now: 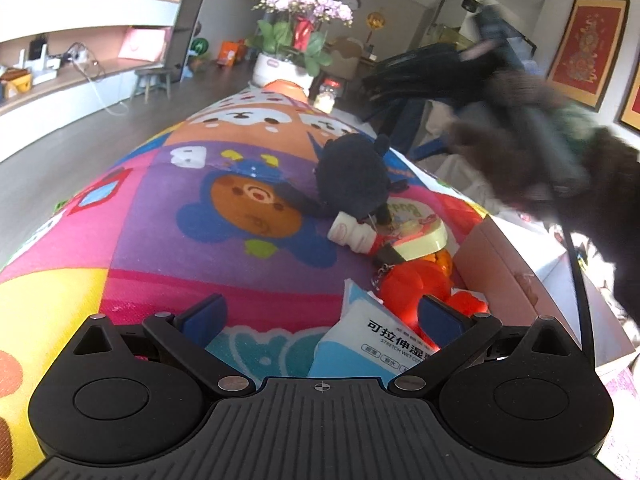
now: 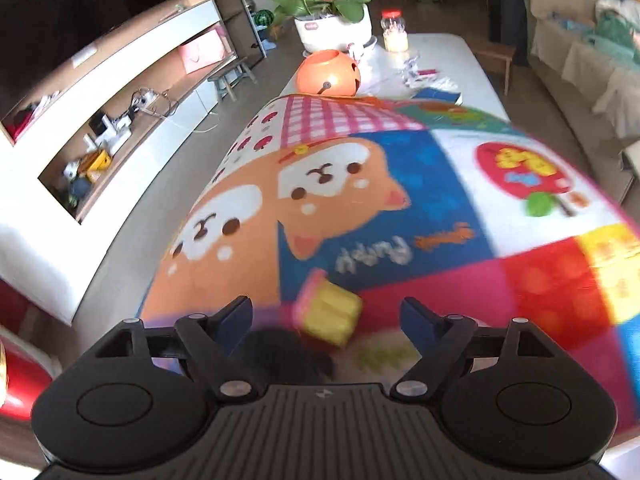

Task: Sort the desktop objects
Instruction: 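Grasp the pink-lidded yellow cup toy with the right gripper and lift, then set the cup toy down on the mat beside the pink box, right gripper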

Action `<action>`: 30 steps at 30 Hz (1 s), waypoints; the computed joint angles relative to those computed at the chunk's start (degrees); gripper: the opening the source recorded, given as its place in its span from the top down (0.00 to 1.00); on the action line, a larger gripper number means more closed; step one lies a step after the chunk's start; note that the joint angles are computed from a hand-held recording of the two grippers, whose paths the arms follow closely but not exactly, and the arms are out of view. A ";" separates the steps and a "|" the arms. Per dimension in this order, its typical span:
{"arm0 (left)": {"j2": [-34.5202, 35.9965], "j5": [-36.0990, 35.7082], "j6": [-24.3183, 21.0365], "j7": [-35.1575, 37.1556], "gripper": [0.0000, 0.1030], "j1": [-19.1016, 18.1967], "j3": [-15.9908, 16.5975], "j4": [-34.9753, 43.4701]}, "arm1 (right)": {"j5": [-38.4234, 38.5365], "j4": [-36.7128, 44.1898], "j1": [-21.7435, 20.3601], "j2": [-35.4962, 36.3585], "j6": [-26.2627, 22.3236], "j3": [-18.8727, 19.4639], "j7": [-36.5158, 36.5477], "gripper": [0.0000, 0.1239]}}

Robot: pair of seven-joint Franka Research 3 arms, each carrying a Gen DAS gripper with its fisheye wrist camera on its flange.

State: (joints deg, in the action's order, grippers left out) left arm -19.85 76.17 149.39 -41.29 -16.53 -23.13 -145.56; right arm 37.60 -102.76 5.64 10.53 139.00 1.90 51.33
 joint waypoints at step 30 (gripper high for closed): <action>-0.94 -9.79 -8.54 14.98 0.00 -6.21 -4.56 3.45 | 2.61 -35.87 -18.07 -34.96 -23.50 -18.60 -33.01 0.66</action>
State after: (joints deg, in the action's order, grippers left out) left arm -20.78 66.38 140.85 -26.31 -22.74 -27.69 -142.11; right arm 40.20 -138.62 -12.43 -24.44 115.51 -16.70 18.32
